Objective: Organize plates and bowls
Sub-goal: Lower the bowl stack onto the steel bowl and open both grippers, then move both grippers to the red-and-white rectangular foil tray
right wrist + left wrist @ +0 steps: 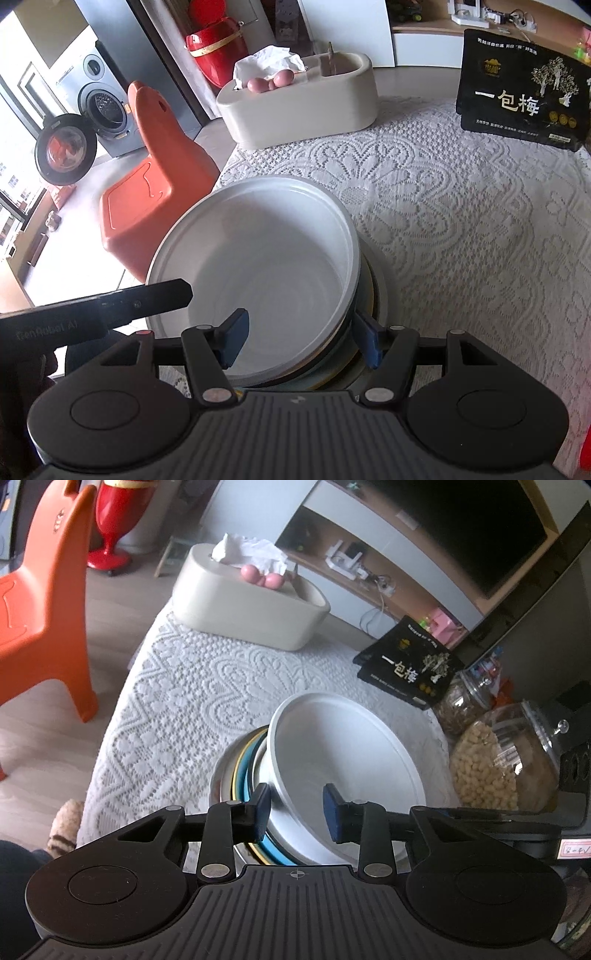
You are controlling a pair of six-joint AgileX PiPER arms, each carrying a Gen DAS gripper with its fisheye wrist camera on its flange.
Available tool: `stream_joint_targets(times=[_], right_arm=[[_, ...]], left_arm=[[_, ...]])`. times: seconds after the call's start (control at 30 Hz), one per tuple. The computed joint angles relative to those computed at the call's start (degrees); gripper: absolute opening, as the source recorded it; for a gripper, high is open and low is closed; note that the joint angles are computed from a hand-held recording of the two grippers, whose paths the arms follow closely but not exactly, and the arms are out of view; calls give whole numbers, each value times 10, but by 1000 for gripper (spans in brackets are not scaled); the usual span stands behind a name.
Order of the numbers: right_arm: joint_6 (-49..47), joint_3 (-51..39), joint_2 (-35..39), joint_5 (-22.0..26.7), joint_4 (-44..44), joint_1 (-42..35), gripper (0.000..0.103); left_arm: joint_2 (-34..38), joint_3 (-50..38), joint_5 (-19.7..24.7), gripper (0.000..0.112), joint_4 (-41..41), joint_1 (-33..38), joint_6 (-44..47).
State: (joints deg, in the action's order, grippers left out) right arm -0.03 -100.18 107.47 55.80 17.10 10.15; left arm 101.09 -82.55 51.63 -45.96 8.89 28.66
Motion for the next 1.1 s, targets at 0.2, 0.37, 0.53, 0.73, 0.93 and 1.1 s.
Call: stream_joint_targets(times=[0.2,0.37,0.53,0.73,0.93,1.1], right_arm=[[-12,40,-35,-21,7,-6,63],[-55,138,-126,-70,29,-56,63],[-99,273,-245,-139,0,-147,63],[-220,357,-298,-140,64,-373,63],[-285,363,-206,-152,117,-542,63],[-310,320,-103,-108,174,-577,62]], left_arm=[[-20,4,-12,34,24,-1,-35],[-86,32,-67,34,64,-25,-73],[-108,20,-83,34,89,-104,-99],[2,-79,-79,34,92,-280,-119],[225,-323,11,34,114,-413,-187],[339,-478,25,34,290,-488,-323]])
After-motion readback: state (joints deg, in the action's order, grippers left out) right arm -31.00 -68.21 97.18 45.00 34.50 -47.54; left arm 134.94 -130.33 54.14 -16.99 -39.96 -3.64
